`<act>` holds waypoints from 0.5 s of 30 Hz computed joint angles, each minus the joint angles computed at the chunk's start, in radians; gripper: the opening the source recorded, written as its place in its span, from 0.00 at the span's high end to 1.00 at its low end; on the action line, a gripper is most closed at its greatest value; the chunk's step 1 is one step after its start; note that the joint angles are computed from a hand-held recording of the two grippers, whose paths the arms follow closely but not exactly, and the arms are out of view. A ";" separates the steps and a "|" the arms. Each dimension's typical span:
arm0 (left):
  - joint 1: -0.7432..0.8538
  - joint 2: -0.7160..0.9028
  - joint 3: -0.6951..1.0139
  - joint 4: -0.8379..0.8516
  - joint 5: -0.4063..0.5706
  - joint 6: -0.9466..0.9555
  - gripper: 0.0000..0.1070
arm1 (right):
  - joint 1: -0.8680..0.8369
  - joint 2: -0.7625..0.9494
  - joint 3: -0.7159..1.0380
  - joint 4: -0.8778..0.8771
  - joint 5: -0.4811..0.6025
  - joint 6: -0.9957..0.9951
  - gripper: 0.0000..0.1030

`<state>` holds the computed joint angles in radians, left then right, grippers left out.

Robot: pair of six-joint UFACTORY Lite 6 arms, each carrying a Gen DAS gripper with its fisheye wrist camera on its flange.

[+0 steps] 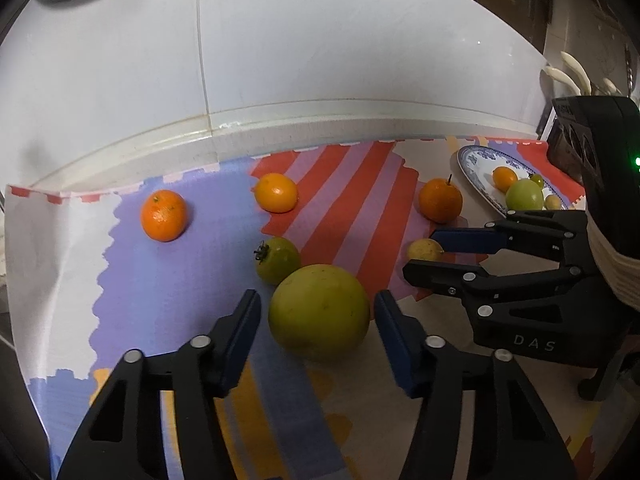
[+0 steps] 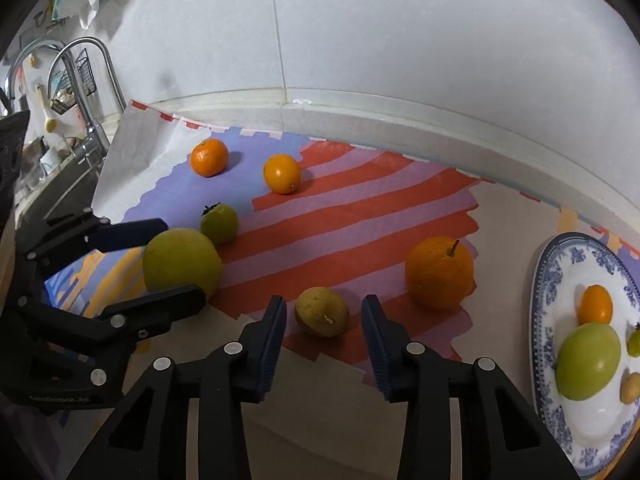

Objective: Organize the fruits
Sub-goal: 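Grasp the green apple with the left tool while the right tool grasps the brown fruit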

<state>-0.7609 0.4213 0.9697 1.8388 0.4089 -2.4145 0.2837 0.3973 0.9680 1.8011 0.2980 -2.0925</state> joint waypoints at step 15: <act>-0.046 -0.044 -0.007 -0.102 0.043 0.041 0.54 | -0.013 -0.067 -0.050 -0.007 0.022 0.042 0.71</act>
